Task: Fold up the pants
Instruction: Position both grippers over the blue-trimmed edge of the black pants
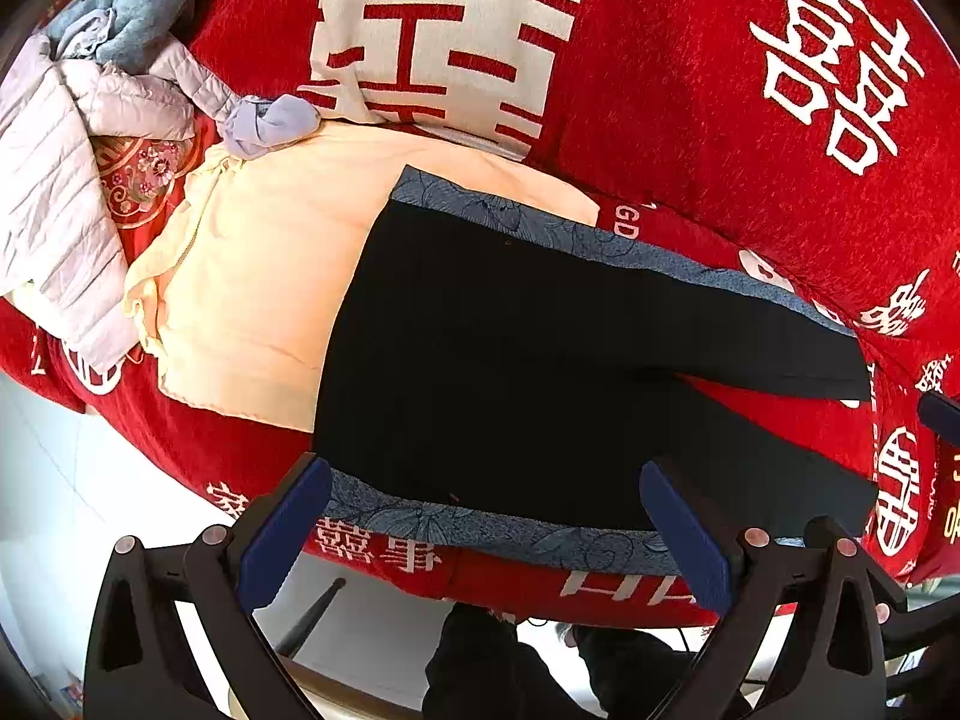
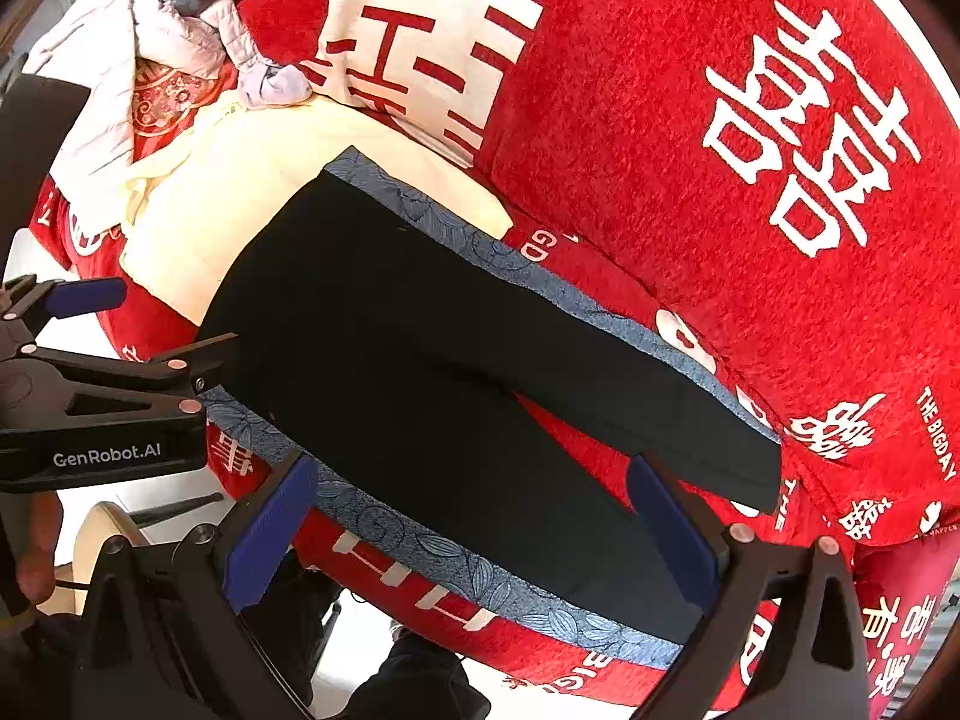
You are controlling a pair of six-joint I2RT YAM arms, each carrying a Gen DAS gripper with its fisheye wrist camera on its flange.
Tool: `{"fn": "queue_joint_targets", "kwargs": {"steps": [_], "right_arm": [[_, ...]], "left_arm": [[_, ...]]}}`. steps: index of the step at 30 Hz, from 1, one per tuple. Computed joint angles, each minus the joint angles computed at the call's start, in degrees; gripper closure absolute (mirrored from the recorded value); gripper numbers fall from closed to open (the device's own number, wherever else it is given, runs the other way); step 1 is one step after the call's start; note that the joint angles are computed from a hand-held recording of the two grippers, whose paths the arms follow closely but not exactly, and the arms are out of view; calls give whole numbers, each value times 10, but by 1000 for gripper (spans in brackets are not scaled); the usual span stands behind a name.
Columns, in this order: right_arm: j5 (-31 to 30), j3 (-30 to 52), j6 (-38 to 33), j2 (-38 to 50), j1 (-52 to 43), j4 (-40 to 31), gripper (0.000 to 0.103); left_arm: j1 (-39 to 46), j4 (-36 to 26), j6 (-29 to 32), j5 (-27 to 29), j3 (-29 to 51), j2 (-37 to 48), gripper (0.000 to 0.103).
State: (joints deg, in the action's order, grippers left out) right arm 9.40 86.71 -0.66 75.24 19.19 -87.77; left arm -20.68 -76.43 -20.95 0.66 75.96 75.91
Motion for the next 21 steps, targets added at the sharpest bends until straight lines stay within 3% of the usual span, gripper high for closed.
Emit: {"fn": "queue_joint_targets", "kwargs": {"steps": [21], "right_arm": [[-27,57,23,42,-35,-8,0]], "left_arm": [[34,-16,25,16,44,25,0]]}}
